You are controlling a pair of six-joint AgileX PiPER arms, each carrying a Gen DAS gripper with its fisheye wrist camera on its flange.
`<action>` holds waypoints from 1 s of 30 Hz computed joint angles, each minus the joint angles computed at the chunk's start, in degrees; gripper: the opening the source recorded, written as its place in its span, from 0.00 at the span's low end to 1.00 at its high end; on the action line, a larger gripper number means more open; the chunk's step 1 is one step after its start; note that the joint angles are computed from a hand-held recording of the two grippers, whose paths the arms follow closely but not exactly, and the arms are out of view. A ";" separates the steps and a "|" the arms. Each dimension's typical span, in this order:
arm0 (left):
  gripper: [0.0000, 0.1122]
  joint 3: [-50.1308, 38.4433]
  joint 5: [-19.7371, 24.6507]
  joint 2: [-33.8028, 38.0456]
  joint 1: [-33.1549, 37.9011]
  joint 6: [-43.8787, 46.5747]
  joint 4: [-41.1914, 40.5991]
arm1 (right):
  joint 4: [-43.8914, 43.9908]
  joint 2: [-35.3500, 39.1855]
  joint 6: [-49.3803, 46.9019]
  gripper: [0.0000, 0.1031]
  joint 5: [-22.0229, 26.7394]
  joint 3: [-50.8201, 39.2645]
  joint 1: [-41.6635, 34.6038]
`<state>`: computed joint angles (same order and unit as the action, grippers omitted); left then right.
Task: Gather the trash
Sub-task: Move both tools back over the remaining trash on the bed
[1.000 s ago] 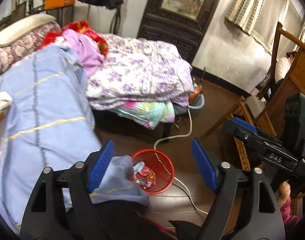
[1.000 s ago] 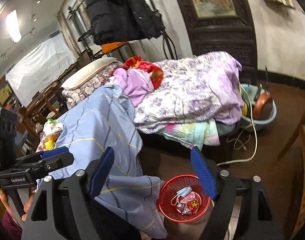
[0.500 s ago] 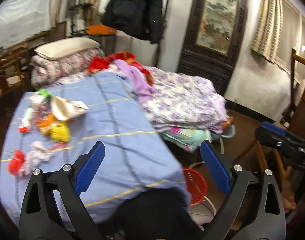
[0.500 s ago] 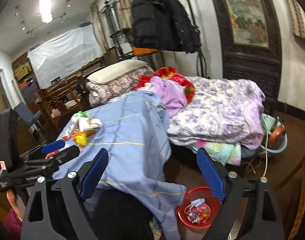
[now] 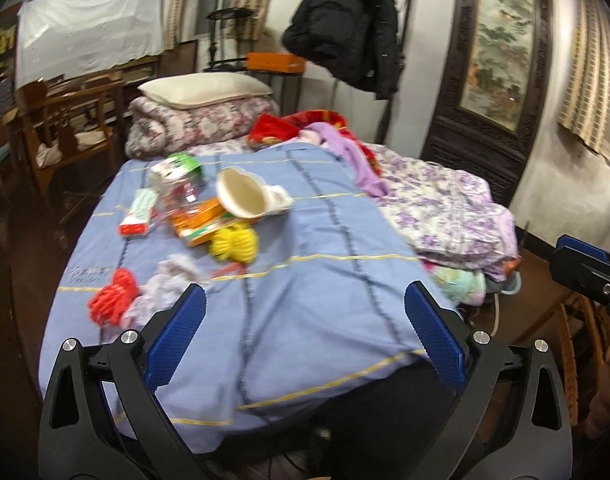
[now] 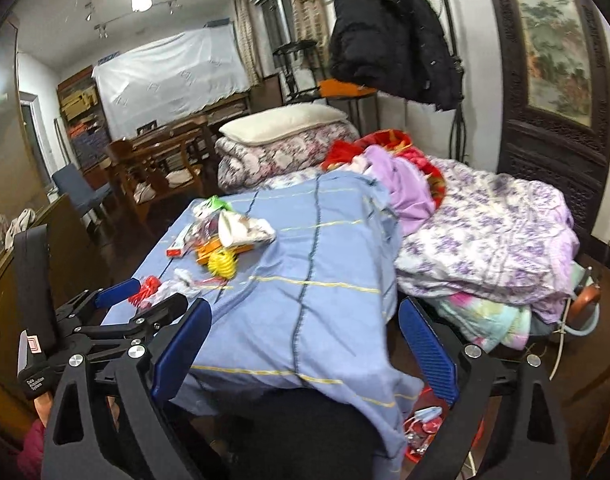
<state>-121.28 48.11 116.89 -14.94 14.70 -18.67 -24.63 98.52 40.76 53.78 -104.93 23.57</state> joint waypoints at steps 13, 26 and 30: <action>0.85 -18.32 6.93 16.19 7.72 -10.77 6.60 | 9.98 18.50 -7.14 0.90 4.76 -17.56 -3.25; 0.85 -7.84 -6.53 15.83 12.43 -11.76 9.18 | 12.31 35.58 -10.15 0.90 2.16 -33.85 -3.14; 0.85 -7.48 -7.29 15.84 13.00 -10.45 6.86 | 13.48 33.76 -9.03 0.90 -4.24 -28.50 -3.48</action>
<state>-128.76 40.82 132.73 -1.93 4.25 -11.82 -11.15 132.28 31.73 49.54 -133.43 20.09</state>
